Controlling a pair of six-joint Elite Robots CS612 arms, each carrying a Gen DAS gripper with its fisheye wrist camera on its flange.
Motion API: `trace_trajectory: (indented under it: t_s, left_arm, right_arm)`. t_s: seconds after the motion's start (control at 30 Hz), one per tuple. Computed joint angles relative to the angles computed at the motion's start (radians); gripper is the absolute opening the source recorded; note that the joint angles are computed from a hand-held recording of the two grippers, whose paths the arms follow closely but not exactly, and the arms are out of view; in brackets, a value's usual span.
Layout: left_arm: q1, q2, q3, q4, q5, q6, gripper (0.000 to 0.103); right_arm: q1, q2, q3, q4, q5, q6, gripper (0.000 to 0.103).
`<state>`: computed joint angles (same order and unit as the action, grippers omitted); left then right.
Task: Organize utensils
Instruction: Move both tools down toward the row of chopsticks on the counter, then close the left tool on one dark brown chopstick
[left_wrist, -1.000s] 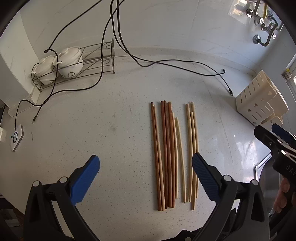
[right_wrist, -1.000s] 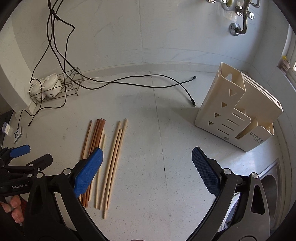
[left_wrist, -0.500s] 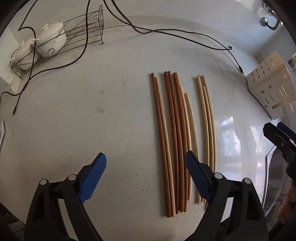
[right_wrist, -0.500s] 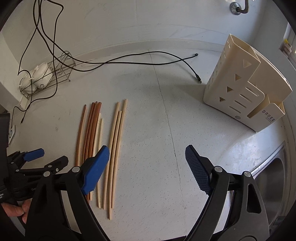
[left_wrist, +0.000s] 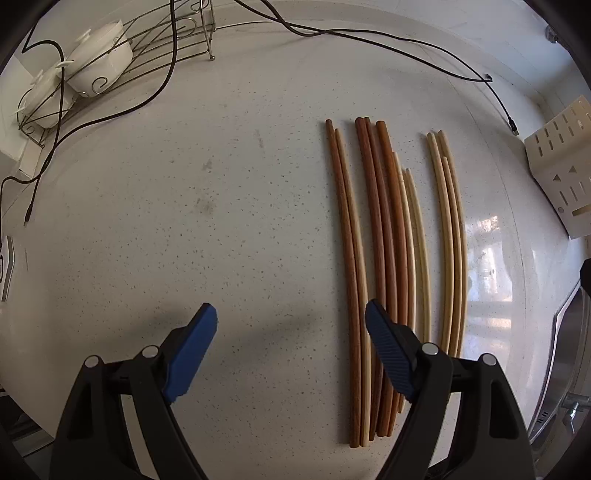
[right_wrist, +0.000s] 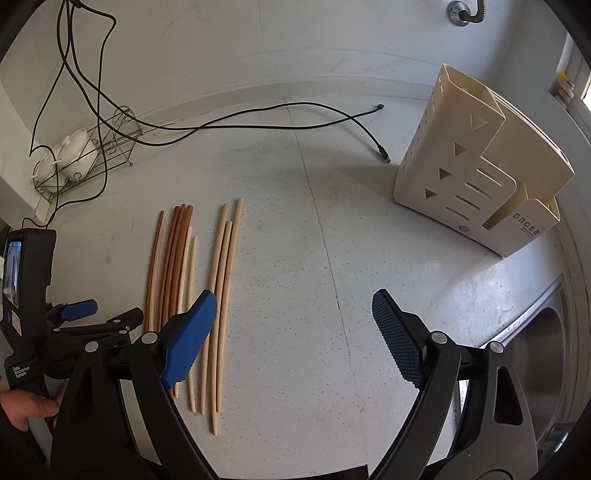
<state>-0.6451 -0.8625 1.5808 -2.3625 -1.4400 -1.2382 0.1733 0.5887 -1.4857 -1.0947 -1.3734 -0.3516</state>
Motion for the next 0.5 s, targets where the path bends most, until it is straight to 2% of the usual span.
trace_trajectory:
  t_s: [0.2, 0.5]
  left_arm:
    - [0.01, 0.022, -0.043, 0.074, -0.014, -0.003, 0.081]
    - [0.016, 0.043, -0.087, 0.119, -0.017, 0.019, 0.081]
  right_arm:
    - [-0.005, -0.008, 0.014, 0.003, 0.0, 0.029, 0.087]
    - [-0.01, -0.015, 0.025, -0.005, 0.001, 0.035, 0.087]
